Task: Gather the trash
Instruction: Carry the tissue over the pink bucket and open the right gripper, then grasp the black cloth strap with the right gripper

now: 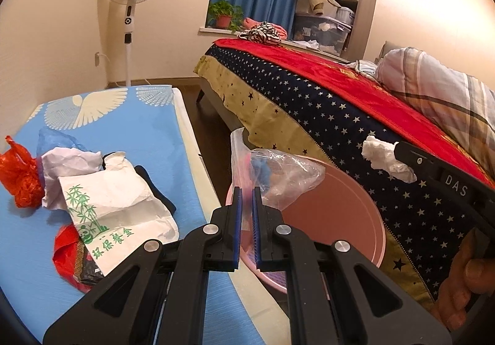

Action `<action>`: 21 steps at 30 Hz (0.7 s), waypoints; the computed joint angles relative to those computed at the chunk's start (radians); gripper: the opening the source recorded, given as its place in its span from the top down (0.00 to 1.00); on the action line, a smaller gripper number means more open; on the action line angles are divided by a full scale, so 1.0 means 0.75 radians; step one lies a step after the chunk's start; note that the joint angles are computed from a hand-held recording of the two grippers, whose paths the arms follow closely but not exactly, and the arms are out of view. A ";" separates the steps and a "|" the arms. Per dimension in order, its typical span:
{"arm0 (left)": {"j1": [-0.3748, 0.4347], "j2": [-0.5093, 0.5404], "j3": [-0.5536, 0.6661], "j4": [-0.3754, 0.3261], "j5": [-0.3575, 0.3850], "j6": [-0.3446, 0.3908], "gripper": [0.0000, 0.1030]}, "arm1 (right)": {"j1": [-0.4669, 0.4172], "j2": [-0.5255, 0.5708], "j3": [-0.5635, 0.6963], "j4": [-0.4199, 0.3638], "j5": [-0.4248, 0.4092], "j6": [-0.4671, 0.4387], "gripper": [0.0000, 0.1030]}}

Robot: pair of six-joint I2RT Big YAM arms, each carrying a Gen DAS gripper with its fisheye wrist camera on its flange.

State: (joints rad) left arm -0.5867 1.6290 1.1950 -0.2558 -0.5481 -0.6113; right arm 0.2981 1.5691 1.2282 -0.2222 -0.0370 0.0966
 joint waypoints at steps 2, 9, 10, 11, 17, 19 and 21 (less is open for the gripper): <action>0.001 0.005 0.004 0.000 0.004 -0.002 0.94 | -0.003 -0.002 -0.001 0.001 0.000 0.004 0.99; 0.013 0.016 0.009 0.040 0.071 0.029 0.93 | -0.004 0.007 0.008 -0.014 0.001 0.009 0.95; 0.019 0.020 0.009 0.052 0.105 0.037 0.92 | -0.002 0.009 0.011 -0.022 0.006 0.006 0.94; 0.023 0.025 0.013 0.050 0.125 0.043 0.84 | -0.001 0.010 0.012 -0.025 0.010 0.002 0.94; 0.029 0.016 -0.008 0.029 0.100 -0.019 0.70 | -0.008 -0.004 -0.005 -0.005 0.042 0.038 0.66; 0.020 0.005 -0.018 0.032 0.081 -0.009 0.70 | -0.003 -0.002 -0.002 -0.013 0.032 0.038 0.66; 0.010 -0.014 -0.037 0.034 0.059 -0.007 0.70 | 0.005 -0.002 -0.004 -0.014 0.024 0.028 0.66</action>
